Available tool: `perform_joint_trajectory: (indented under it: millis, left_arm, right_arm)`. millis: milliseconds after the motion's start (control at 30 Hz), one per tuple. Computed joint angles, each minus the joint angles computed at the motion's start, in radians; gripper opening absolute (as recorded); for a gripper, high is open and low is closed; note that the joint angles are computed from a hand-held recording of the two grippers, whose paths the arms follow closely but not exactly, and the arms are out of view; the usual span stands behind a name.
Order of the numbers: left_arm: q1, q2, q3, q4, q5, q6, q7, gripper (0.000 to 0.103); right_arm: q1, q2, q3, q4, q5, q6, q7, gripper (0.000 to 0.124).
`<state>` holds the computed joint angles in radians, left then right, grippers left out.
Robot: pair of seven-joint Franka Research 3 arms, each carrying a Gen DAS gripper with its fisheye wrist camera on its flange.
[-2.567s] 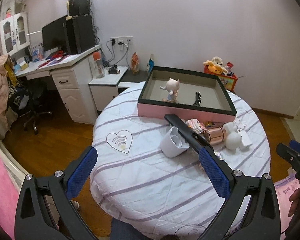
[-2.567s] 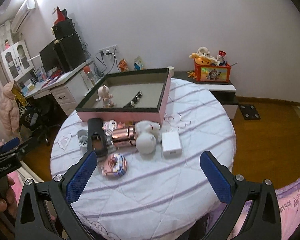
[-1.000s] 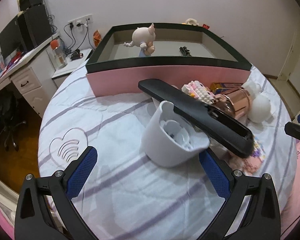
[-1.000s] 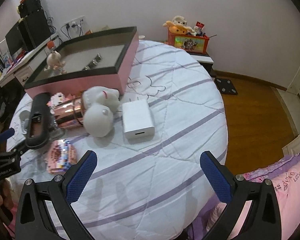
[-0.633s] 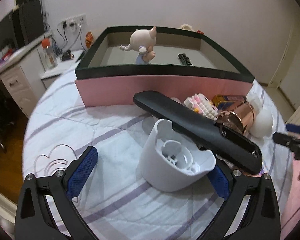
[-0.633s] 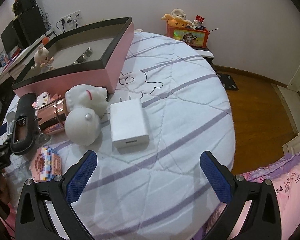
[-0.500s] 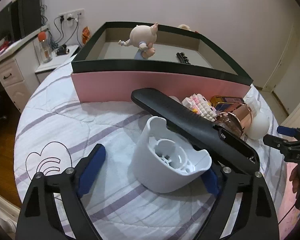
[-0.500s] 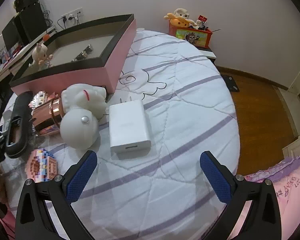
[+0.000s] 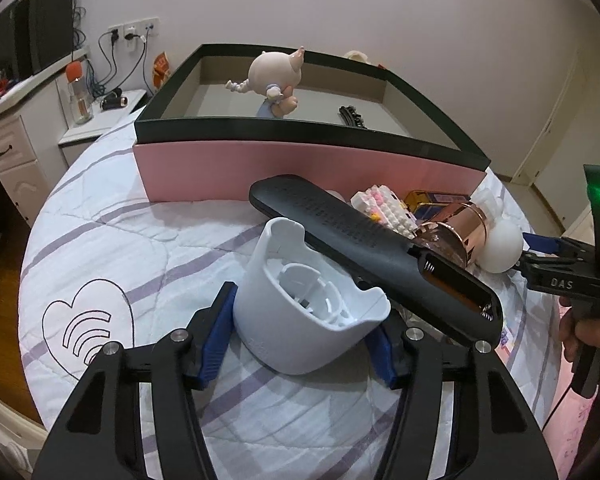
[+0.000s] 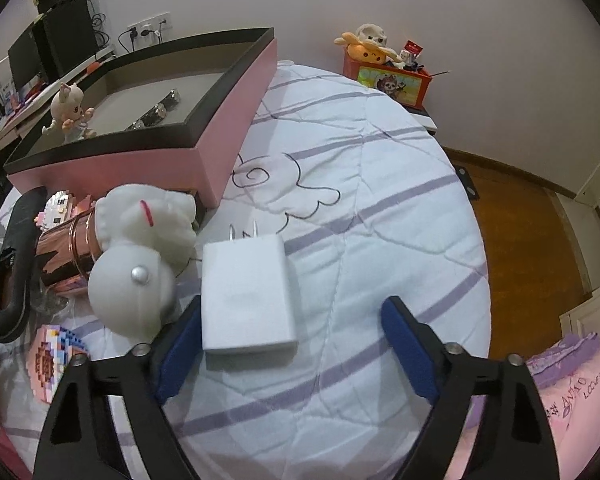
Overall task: Organize rigid objects
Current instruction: 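Grasp the white cup with the left tool while the right tool grasps the white charger, then carry the cup and charger into the pink box and release both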
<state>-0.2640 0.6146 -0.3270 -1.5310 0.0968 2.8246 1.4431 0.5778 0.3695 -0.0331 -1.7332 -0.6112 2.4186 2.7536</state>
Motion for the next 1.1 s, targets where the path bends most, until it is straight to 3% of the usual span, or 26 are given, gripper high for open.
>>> perform_joint_trajectory:
  millis: [100, 167, 467, 733, 900, 1100]
  left_arm:
    - [0.008, 0.001, -0.008, 0.000, -0.009, 0.002, 0.002, 0.060]
    - [0.013, -0.005, -0.010, -0.009, -0.015, 0.008, -0.001, 0.060]
    - [0.020, -0.060, 0.016, -0.084, 0.001, 0.045, -0.047, 0.059]
    - [0.040, -0.115, 0.006, -0.147, 0.010, 0.093, -0.061, 0.059]
    - [0.061, -0.146, -0.019, -0.166, 0.002, 0.115, -0.045, 0.059]
    - [0.044, -0.151, -0.011, -0.120, 0.011, 0.104, -0.037, 0.059]
  right_arm:
    - [-0.003, 0.008, -0.004, 0.009, -0.010, 0.024, -0.011, 0.065]
    - [0.001, 0.011, -0.006, 0.014, -0.014, 0.029, -0.015, 0.040]
    - [0.003, -0.039, -0.003, -0.053, -0.020, 0.073, 0.036, 0.040]
    - [-0.011, -0.098, 0.014, -0.125, -0.041, 0.115, 0.093, 0.040]
    - [-0.018, -0.130, 0.028, -0.140, -0.074, 0.109, 0.117, 0.040]
    - [-0.025, -0.142, 0.048, -0.097, -0.116, 0.087, 0.096, 0.040]
